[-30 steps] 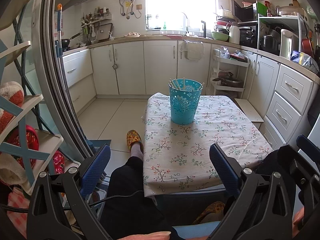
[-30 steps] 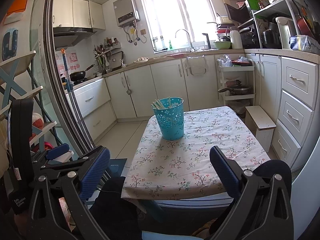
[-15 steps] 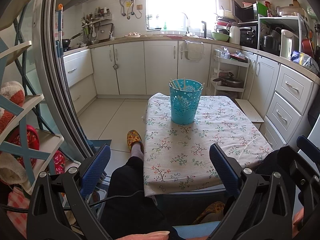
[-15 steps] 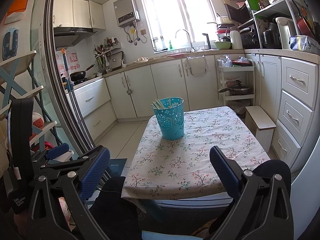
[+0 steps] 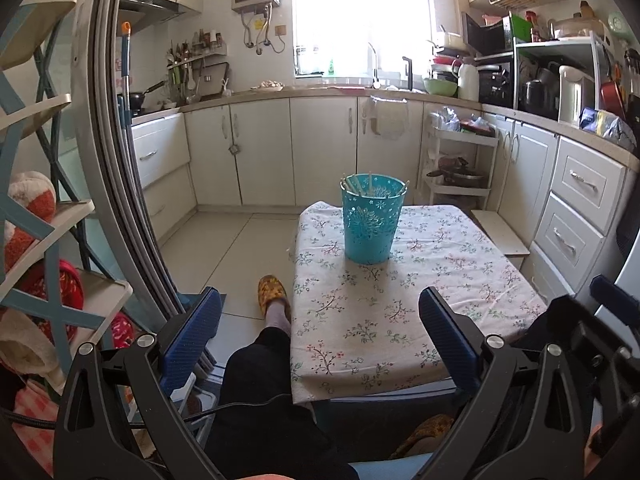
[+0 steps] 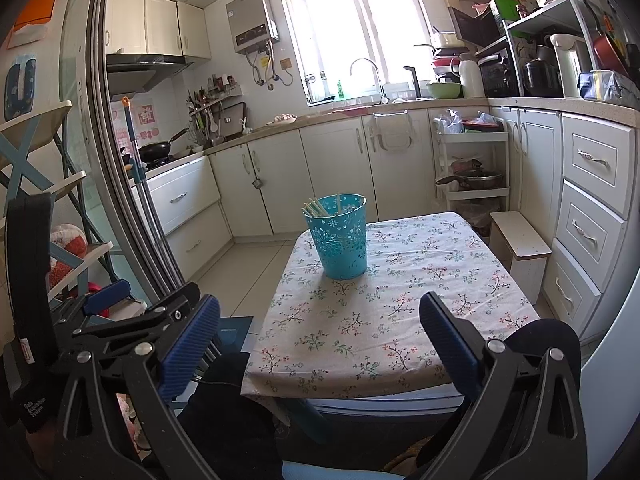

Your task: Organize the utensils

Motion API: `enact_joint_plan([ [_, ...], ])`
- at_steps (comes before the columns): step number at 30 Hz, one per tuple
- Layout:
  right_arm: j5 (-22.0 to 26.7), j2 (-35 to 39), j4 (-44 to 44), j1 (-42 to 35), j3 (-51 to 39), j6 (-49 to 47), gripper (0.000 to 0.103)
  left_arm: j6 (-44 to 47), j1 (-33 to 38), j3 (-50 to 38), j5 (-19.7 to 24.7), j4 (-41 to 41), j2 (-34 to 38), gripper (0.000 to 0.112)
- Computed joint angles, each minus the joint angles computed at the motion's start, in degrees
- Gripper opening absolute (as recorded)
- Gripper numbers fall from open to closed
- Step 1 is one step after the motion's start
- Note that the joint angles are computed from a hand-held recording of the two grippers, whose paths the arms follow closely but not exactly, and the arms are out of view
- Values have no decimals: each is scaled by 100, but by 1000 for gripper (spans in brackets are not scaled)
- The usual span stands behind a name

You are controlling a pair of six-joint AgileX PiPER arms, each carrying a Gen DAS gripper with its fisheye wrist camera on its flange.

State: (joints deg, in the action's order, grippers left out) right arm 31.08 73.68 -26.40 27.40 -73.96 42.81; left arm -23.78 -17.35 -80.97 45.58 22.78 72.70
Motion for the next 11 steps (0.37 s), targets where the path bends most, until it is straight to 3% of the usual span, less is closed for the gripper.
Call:
enact_joint_plan([
  [11, 6, 738, 1872, -1051, -600, -1712, 96, 83, -36, -801, 402, 94, 969, 95],
])
